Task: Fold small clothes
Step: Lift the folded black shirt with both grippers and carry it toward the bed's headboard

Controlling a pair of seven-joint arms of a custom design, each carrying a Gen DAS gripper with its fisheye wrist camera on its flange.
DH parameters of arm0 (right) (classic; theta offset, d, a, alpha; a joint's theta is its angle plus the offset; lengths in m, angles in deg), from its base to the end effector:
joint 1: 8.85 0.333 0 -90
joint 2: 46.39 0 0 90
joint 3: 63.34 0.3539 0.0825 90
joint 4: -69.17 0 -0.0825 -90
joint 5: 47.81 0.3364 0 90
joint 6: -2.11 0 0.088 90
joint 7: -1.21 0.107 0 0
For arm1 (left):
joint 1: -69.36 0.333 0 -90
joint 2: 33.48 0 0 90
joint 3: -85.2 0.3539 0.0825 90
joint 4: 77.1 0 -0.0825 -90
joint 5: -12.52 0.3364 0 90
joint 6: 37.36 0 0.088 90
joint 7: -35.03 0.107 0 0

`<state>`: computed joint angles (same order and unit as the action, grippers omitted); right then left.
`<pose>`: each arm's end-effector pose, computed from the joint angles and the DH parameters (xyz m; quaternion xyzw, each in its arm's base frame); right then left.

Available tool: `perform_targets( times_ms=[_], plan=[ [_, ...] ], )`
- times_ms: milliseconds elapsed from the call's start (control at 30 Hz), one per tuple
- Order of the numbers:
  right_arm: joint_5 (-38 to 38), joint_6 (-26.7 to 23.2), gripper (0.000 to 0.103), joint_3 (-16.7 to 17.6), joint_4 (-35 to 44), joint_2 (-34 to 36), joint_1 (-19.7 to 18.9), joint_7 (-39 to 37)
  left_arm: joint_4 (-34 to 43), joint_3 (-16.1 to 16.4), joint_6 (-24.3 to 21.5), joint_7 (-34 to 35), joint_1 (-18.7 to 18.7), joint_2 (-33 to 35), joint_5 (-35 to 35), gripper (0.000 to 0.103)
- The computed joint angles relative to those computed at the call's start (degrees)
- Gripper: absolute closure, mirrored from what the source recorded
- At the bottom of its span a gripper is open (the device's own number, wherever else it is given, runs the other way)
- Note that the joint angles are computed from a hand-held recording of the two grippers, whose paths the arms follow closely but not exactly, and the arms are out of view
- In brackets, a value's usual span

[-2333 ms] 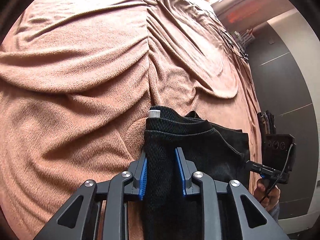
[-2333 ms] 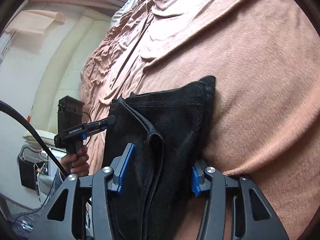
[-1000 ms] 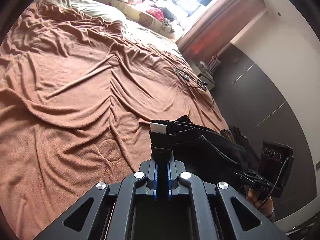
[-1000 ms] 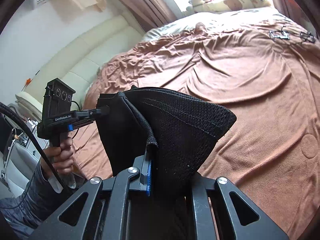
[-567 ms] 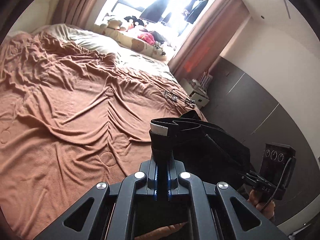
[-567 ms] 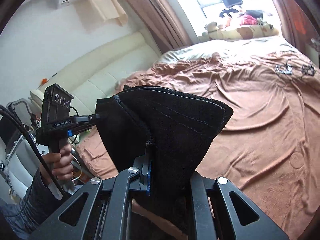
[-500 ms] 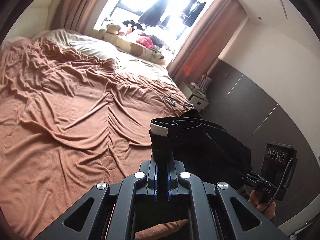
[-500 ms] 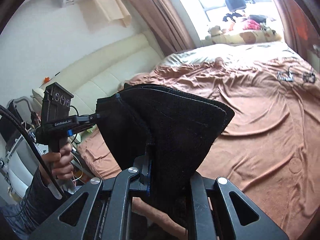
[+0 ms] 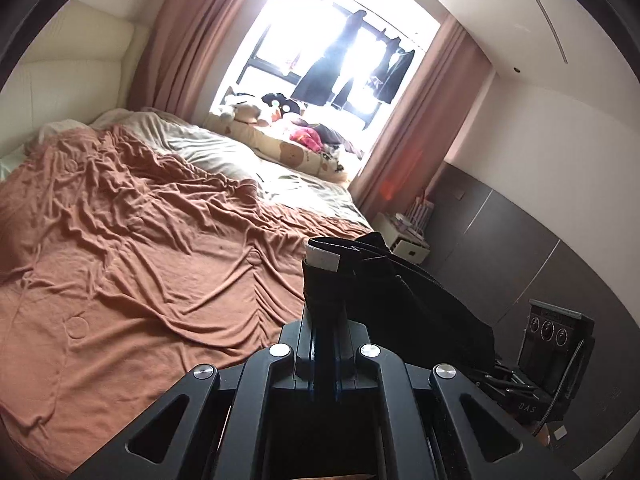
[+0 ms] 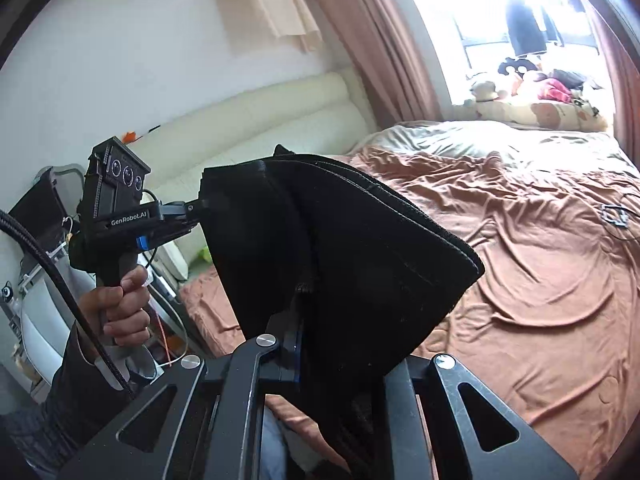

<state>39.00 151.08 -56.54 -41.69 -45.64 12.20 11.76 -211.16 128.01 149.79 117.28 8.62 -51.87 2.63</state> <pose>0.5031 0.2425 0.5892 -0.7469 0.3360 -0.0469 0.5719 0.4615 -0.0762 0.6243 -0.6251 0.5521 -0.5247 0.1709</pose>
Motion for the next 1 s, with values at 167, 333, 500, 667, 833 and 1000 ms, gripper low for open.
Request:
perform_targets(
  times_ms=[167, 333, 500, 667, 833, 1000],
  plan=[
    [-3.43, -1.05, 0.095, 1.26, 5.82, 5.31, 0.65, 1.75, -3.98, -4.22, 1.4, -1.48, 8.99, -2.65, 1.95, 0.097],
    [-9.47, -2.1, 0.095, 3.23, 12.3, 10.69, 1.26, 5.91, -8.11, -3.96, 3.04, -3.78, 14.37, -5.85, 5.53, 0.097],
    [-15.12, -2.69, 0.095, 5.57, 18.21, 14.98, 2.09, 8.3, -11.46, -1.53, 3.67, -5.25, 18.53, -9.25, 8.94, 0.097],
    [-19.56, -4.17, 0.096, 7.9, 25.12, 20.27, 2.45, 9.09, -13.3, 2.62, 4.46, -4.98, 20.82, -11.98, 10.91, 0.097],
    [-26.37, -5.55, 0.096, 9.55, 33.46, 26.53, 4.08, 13.09, -13.7, 6.6, 3.41, -2.88, 22.93, -14.11, 11.61, 0.097],
    [-33.23, -7.34, 0.096, 10.93, 42.62, 32.69, 6.15, 17.59, -13.2, 10.83, 2.21, 1.13, 23.8, -16.06, 10.77, 0.097]
  ],
)
